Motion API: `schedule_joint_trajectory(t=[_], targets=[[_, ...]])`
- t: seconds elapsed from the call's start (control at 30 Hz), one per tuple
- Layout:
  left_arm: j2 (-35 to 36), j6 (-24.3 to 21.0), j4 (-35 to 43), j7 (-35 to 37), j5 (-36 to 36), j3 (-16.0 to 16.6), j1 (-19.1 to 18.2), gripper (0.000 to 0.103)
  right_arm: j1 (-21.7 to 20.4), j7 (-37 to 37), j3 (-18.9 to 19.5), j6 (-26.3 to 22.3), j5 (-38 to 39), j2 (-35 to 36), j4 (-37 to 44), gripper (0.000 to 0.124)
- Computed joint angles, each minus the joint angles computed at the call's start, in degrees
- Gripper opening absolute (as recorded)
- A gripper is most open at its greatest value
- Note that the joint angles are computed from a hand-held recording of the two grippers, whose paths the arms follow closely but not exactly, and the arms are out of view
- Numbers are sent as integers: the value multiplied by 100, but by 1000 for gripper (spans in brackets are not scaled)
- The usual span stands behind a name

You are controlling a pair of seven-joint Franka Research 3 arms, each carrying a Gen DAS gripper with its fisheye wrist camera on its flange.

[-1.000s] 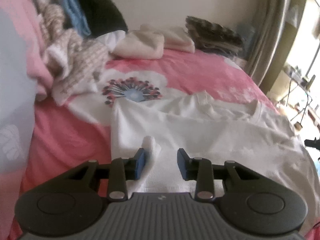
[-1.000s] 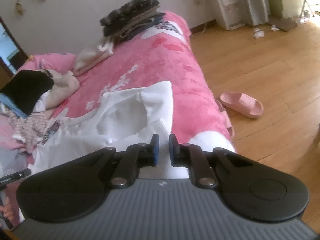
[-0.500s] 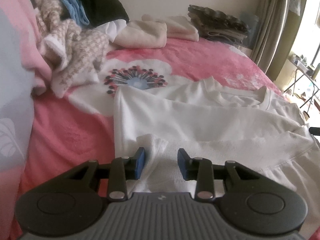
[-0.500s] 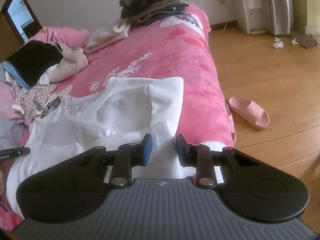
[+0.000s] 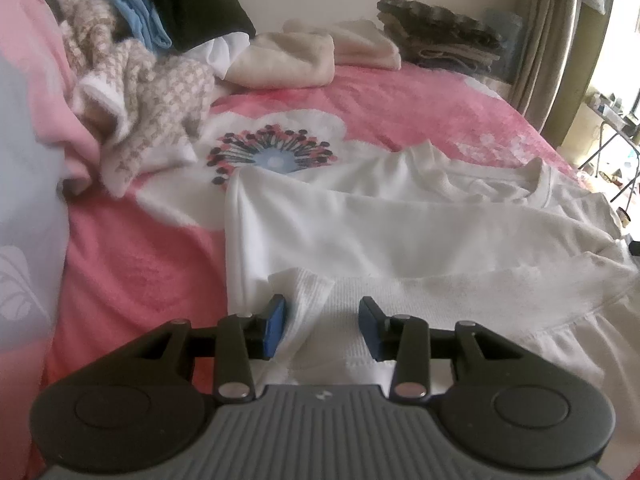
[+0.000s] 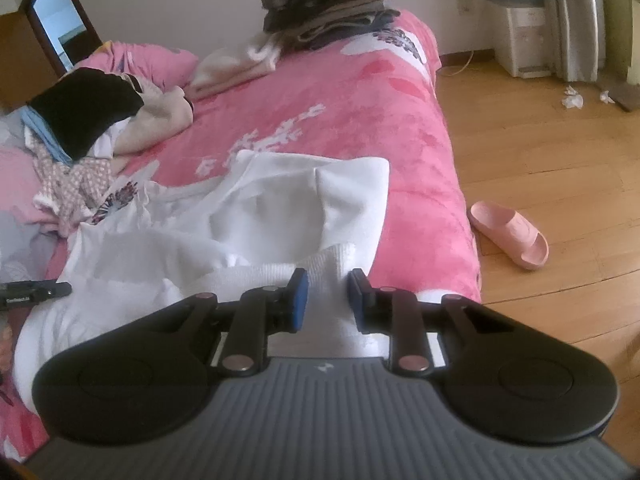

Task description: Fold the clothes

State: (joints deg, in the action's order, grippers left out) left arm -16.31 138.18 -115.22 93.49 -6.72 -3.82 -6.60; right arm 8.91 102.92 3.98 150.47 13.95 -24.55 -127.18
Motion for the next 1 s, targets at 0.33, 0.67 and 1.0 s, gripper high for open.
schedule_joint_trajectory(t=[0.33,0.67,1.0], targets=[[119,-283,228,-248,360,-133,54,44,247,-355,-165,257,540,-214,-201,17],[182,-451,355,-329,584,-198,57,45,320,-411,-152,381,671,-164,-203,18],[188,-470,365,-351,701,-215,42,45,295,-261,-113,354,618,-114,-199,20]])
